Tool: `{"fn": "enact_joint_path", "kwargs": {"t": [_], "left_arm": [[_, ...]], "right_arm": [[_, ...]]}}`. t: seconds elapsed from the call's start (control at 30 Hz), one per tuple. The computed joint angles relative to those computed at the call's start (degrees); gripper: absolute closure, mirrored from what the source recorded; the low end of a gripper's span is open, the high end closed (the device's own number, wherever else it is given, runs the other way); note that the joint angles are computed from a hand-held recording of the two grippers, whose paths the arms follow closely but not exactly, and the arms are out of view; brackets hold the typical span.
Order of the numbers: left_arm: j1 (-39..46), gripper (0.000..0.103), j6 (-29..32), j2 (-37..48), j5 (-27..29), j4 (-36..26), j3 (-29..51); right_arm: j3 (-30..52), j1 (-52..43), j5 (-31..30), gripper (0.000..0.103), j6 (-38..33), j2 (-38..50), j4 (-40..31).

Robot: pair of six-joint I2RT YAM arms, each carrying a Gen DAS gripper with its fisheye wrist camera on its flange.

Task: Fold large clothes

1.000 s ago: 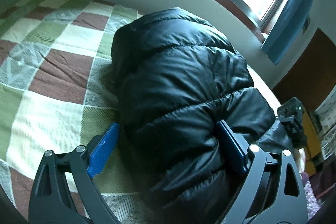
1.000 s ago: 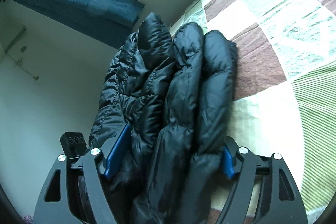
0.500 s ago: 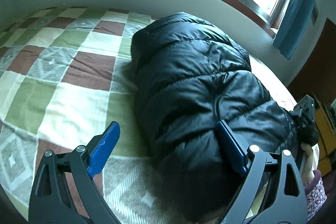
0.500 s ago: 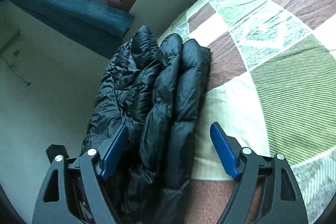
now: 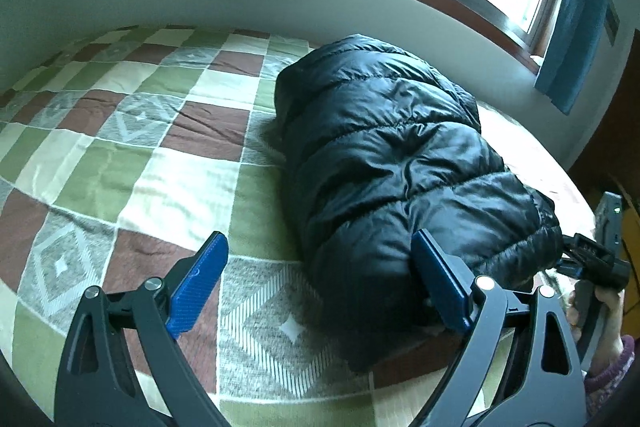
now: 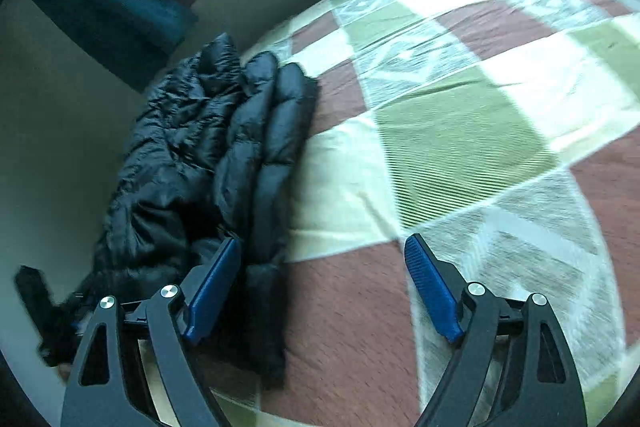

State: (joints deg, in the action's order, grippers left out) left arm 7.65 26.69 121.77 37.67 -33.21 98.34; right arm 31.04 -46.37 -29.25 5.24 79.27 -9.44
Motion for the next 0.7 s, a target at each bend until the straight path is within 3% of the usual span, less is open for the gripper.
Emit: {"fn": "enact_joint_path", "kwargs": {"t": [0.33, 0.7], "left_arm": [[0.9, 0.008, 1.1, -8.9, -3.9, 6.8, -11.3], [1.7, 0.004, -0.7, -13.0, -6.3, 12.1, -16.2]], "right_arm": [[-4.7, 13.2, 19.0, 0.020, 0.5, -21.6, -6.8], [-3.7, 18.0, 25.8, 0.019, 2.2, -26.3, -10.0]]}}
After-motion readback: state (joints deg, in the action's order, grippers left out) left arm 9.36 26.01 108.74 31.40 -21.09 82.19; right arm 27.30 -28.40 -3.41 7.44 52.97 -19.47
